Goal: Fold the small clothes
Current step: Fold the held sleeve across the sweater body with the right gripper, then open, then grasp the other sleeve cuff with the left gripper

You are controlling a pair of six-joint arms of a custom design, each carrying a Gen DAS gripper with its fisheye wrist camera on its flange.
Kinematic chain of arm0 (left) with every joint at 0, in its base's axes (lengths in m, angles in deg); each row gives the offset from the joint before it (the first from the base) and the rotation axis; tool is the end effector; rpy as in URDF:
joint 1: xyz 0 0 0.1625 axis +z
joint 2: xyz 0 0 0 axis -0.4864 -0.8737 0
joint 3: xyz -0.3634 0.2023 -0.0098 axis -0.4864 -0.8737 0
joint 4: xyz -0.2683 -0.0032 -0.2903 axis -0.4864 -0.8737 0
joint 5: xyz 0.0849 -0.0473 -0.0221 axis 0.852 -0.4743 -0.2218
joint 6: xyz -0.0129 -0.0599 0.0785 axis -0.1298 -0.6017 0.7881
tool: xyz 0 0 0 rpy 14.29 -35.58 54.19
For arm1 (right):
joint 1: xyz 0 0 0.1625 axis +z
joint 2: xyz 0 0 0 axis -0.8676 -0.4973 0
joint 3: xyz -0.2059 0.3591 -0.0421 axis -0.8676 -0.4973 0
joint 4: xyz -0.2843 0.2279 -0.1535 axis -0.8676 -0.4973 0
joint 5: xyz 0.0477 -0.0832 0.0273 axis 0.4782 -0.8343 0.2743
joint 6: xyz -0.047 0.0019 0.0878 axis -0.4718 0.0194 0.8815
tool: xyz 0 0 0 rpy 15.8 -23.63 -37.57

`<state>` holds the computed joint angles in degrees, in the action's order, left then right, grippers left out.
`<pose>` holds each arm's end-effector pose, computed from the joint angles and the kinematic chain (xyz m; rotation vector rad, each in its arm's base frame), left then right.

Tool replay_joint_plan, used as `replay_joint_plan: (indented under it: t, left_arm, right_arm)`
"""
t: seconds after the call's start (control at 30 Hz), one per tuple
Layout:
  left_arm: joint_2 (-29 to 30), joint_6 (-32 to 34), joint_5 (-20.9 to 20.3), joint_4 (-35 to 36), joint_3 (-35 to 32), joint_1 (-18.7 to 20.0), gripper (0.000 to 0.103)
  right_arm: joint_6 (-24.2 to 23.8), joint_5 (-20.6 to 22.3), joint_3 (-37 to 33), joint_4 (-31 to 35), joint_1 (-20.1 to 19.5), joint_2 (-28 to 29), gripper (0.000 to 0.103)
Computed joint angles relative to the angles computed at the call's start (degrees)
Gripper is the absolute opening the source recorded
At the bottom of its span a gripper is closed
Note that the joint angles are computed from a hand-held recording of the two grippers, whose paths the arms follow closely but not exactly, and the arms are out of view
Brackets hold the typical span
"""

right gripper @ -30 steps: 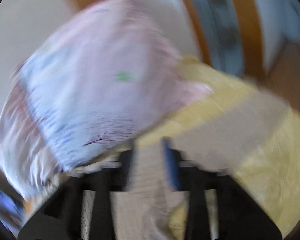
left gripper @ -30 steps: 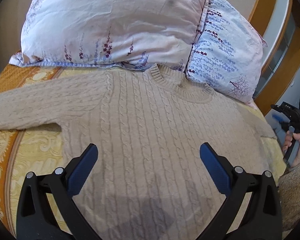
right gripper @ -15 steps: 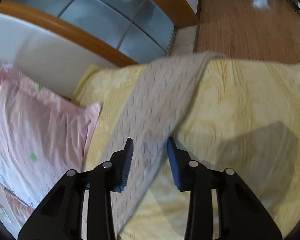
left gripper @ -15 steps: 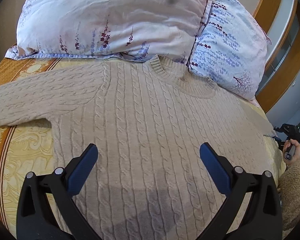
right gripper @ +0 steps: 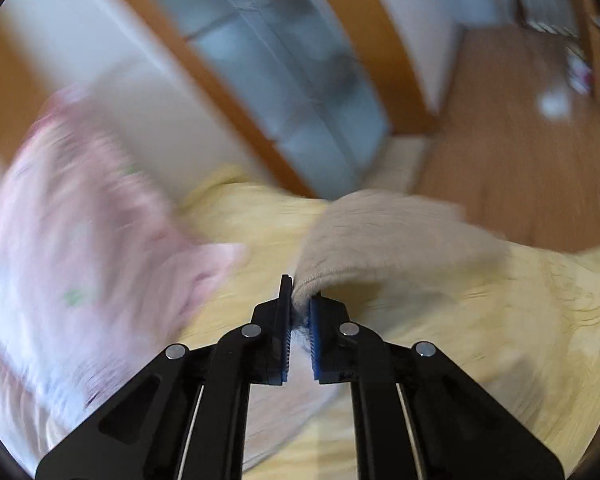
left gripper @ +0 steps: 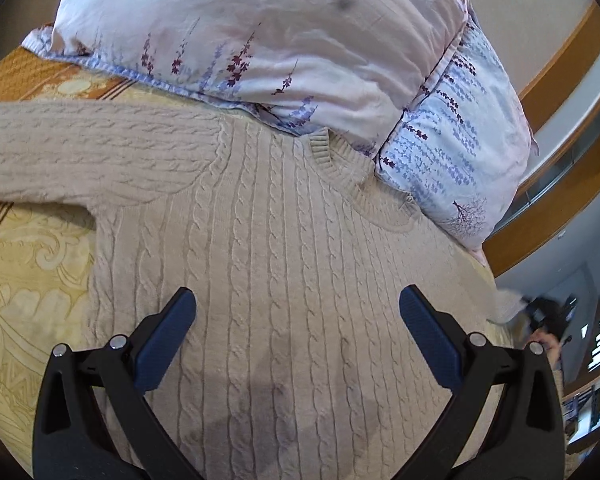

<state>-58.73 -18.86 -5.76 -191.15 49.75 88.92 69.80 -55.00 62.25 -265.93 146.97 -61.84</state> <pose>-0.1581 -0.6369 0.2446 0.1007 2.7101 -1.0250 0.0430 -0.6883 0.4155 -0.5323 -2.1553 1.5098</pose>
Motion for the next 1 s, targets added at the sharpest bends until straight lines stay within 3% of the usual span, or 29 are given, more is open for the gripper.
replay_joint_plan:
  t: [0.1, 0.2, 0.3, 0.4, 0.5, 0.6, 0.67, 0.73, 0.8, 0.83, 0.87, 0.93, 1.0]
  left_arm:
    - [0.18, 1.32, 0.26, -0.08, -0.28, -0.28, 0.101]
    - [0.38, 1.77, -1.28, -0.77, -0.56, -0.09, 0.101]
    - [0.75, 2.77, -3.21, -2.91, -0.55, 0.25, 0.101]
    - [1.27, 1.65, -5.16, -1.89, -1.57, 0.74, 0.101]
    - [1.50, -0.75, -8.11, 0.80, -2.89, 1.54, 0.101]
    - [1.63, -1.90, -10.22, 2.57, -3.74, 2.04, 0.101]
    - [1.97, -1.97, -10.55, 3.48, -4.40, 2.13, 0.101]
    - [2.23, -2.46, -11.38, 4.49, -5.04, 2.39, 0.101]
    - [2.28, -3.40, -12.64, 5.19, -5.42, 2.78, 0.101]
    - [2.18, -3.80, -13.13, 5.23, -5.43, 2.99, 0.101]
    - [2.07, -4.00, -13.27, 5.14, -5.40, 3.09, 0.101]
    - [1.75, -4.18, -13.19, 4.75, -5.20, 3.18, 0.100]
    - [1.36, -4.18, -13.60, 4.20, -4.94, 3.39, 0.100]
  right_arm:
    - [-5.48, 6.33, 1.05, 0.19, 3.91, 1.22, 0.008]
    - [-9.36, 12.85, 0.97, 6.38, 7.96, 4.22, 0.008]
    - [-12.77, 14.19, -0.44, 13.71, 10.71, 8.31, 0.008]
    - [-14.81, 11.62, -2.88, 22.08, 12.42, 13.20, 0.008]
    - [-11.20, 9.87, -4.85, 31.51, 12.58, 16.00, 0.012]
    - [-8.07, 14.02, -1.23, 29.82, 11.76, 13.31, 0.024]
    - [-5.34, 15.65, -0.51, 28.67, 11.22, 12.10, 0.042]
    - [-2.55, 15.39, -0.26, 26.83, 10.80, 11.50, 0.045]
    - [0.11, 13.71, -1.24, 25.46, 10.69, 11.99, 0.045]
    - [1.03, 12.31, -1.61, 23.99, 10.71, 12.43, 0.036]
    - [0.76, 10.69, -2.51, 23.23, 10.98, 13.19, 0.012]
    - [-1.47, 8.34, -4.09, 21.09, 12.08, 14.93, 0.009]
    - [-4.52, 10.37, -4.69, 19.21, 13.15, 15.96, 0.009]
